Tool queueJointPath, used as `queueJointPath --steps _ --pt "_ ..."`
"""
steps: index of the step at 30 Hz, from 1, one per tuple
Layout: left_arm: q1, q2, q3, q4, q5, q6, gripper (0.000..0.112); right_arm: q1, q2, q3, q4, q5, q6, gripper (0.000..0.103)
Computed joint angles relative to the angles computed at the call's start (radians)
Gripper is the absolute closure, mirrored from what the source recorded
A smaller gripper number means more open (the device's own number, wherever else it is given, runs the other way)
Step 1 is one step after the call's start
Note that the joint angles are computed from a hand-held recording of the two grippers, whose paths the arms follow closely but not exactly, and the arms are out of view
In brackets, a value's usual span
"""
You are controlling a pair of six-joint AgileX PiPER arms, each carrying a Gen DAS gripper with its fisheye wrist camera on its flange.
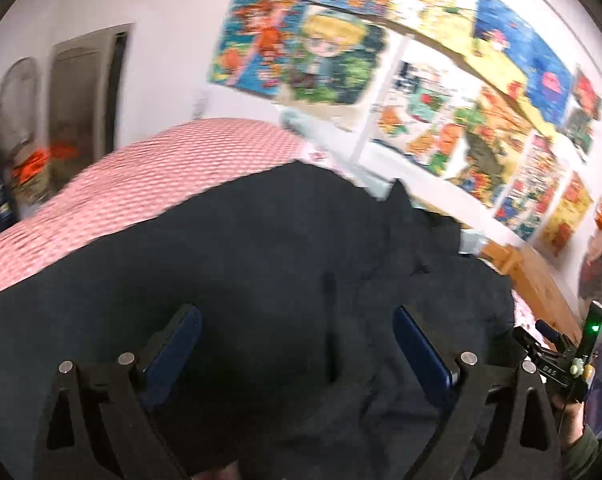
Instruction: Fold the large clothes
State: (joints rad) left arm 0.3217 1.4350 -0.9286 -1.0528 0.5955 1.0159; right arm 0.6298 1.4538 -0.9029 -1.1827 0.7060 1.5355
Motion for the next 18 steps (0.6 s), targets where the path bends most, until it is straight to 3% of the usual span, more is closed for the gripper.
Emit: queueJointPath --steps 3,6,9,10,13,18 --pt "0.141 -0.065 0.052 0.072 0.070 -0.045 0.014 0.078 0.039 -0.061 0.057 -0.046 -0.051 0.003" --pt "0.338 -0.100 0.103 0.073 0.233 0.006 0.014 0.101 0.106 -0.104 0.089 -0.142 -0.082 0.003" --pt "0.510 -0.115 0.170 0.063 0.353 0.081 0.014 0.145 0.208 -0.171 0.050 -0.158 -0.062 0.003" --pt "0.562 -0.116 0.199 0.057 0.376 0.107 0.014 0.169 0.255 -0.211 0.032 -0.127 -0.071 0.003" --pt "0.678 -0.089 0.283 -0.032 0.395 0.211 0.014 0.198 0.341 -0.299 0.012 -0.060 -0.109 0.003" --pt "0.631 0.059 0.270 -0.157 0.255 0.187 0.014 0.130 0.418 -0.380 0.102 -0.133 -0.153 0.003"
